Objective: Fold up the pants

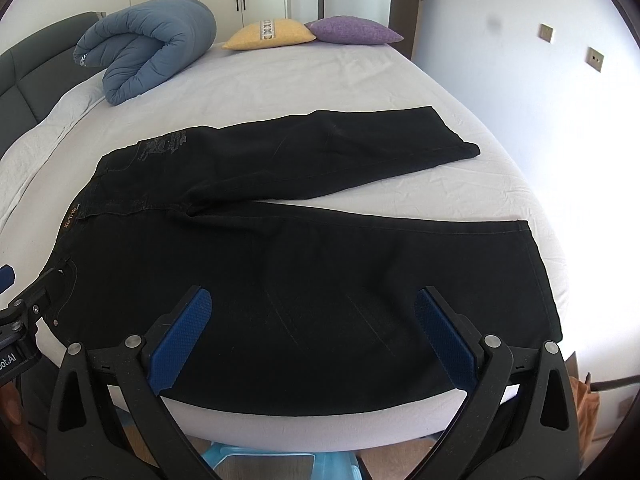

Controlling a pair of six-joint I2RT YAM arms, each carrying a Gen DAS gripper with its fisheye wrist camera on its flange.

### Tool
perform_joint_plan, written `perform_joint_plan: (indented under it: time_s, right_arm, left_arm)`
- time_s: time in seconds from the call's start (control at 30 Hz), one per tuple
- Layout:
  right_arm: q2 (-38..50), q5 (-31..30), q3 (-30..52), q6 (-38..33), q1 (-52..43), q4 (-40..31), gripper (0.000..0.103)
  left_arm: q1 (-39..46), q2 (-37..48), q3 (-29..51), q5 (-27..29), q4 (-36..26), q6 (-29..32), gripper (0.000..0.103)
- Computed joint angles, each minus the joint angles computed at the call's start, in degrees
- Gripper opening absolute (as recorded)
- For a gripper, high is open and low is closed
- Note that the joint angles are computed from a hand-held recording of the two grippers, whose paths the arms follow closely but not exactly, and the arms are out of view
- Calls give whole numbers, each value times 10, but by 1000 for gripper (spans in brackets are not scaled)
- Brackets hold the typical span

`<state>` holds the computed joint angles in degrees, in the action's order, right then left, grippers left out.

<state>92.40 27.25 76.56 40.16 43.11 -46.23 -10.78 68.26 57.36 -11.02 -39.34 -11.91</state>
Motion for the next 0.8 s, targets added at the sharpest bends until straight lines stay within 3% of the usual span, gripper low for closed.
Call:
perform_joint_plan:
  time_s: [0.8]
  right_arm:
    - [-1,-3,-10,-2,0,10,103]
  left_arm:
    - [-12,-4,-13,-7,6,-10,103]
